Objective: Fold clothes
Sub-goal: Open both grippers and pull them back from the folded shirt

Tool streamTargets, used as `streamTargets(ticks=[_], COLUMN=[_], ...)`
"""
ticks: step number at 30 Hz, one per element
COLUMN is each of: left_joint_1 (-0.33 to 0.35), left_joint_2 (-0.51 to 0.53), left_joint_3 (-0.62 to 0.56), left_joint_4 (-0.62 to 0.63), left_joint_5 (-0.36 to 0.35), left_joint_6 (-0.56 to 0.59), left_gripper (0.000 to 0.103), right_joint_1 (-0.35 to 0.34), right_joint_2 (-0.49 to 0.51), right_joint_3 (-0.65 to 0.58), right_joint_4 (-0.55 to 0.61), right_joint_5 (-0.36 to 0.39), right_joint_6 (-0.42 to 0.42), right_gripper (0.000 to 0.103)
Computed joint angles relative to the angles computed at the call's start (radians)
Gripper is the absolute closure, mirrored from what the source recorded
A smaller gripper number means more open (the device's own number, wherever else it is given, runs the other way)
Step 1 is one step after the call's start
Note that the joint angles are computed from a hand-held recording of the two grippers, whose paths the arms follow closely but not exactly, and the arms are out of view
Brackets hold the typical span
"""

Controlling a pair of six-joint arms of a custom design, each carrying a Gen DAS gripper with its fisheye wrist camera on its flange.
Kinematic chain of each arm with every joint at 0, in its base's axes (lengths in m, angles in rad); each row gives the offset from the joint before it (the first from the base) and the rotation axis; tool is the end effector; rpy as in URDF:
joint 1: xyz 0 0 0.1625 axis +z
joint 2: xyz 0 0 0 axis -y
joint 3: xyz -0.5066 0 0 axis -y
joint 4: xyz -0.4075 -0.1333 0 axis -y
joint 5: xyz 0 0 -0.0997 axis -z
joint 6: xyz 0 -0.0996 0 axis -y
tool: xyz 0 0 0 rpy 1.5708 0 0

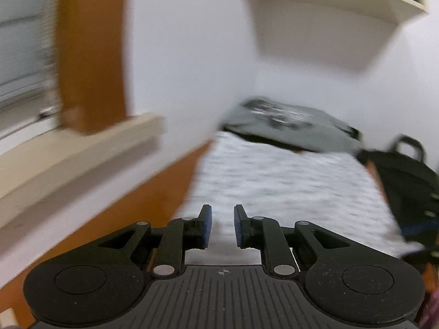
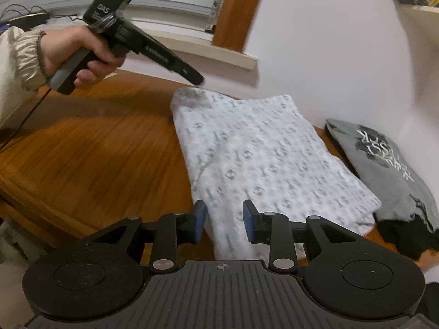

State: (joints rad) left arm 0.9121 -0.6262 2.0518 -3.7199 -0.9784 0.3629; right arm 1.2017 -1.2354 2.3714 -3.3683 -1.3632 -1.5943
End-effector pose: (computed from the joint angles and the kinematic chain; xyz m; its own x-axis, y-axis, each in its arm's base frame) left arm -0.2172 -0.5892 0.0603 -0.6620 0.4118 -0.6262 0.7421 0.4776 -0.4703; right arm -0.0286 -0.5003 0.2556 -0.2621 -0.7412 0.6180 -0.9647 0.2176 -0.1482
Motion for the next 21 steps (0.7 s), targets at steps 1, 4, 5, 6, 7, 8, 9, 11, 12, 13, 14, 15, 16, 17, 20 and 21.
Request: streamTargets(ticks=[1,4,5,6,7,8,9,11,12,13,14,15,16,17,20,21], left_joint_1=[0.001,0.012,0.018,0.025,0.033,0.04,0.045,0.055,0.055,0.056,0.056,0.055,0.055,0.054,0.049,0.047], left_joint_2=[0.008,0.034,0.039,0.041,0.043,0.046,0.044,0.038,0.036,0.033,0.028,0.022,0.017,0.013,0.011,0.016], left_joint_3=[-0.006,-0.026,-0.031,-0.035,-0.04,-0.047,-0.05,-0.054,-0.055,-0.055,-0.054,-0.053,-0.053,-0.052,-0.076,-0.096], left_joint_4=[0.025,0.077,0.089,0.102,0.116,0.12,0.123,0.131,0.132,0.138,0.139,0.139,0.13,0.118,0.129,0.146], left_joint_5=[-0.023,-0.022,-0.017,-0.004,0.009,0.021,0.015,-0.004,-0.001,-0.005,-0.007,-0.008,-0.014,-0.02,-0.029,-0.025], left_joint_6=[-0.004,-0.015,-0.022,-0.032,-0.043,-0.038,-0.04,-0.046,-0.043,-0.042,-0.044,-0.046,-0.044,-0.042,-0.019,-0.009], left_gripper=[0.085,0.085,0.086,0.087,0.089,0.091,0.091,0.091,0.091,0.091,0.09,0.088,0.082,0.079,0.072,0.072], right_joint_1=[0.004,0.011,0.012,0.01,0.01,0.008,0.004,0.0,-0.002,-0.004,-0.006,-0.007,-0.011,-0.016,-0.036,-0.041], right_joint_2=[0.008,0.015,0.012,0.003,-0.006,-0.013,-0.018,-0.023,-0.025,-0.027,-0.035,-0.051,-0.068,-0.088,-0.134,-0.14], right_joint_3=[-0.003,-0.017,-0.018,-0.011,-0.005,-0.002,0.0,0.001,0.004,0.007,0.007,0.002,-0.003,-0.01,-0.037,-0.045], right_joint_4=[-0.003,0.012,0.016,0.016,0.016,0.019,0.026,0.03,0.027,0.024,0.031,0.057,0.085,0.116,0.184,0.187], right_joint_5=[-0.002,-0.016,-0.022,-0.028,-0.038,-0.05,-0.059,-0.072,-0.076,-0.08,-0.083,-0.085,-0.083,-0.074,-0.019,0.0], right_joint_6=[0.011,0.063,0.071,0.06,0.05,0.041,0.035,0.023,0.016,0.009,0.006,0.008,0.012,0.02,0.063,0.08], right_gripper=[0.073,0.095,0.096,0.096,0.096,0.096,0.096,0.096,0.096,0.096,0.095,0.095,0.093,0.088,0.063,0.062])
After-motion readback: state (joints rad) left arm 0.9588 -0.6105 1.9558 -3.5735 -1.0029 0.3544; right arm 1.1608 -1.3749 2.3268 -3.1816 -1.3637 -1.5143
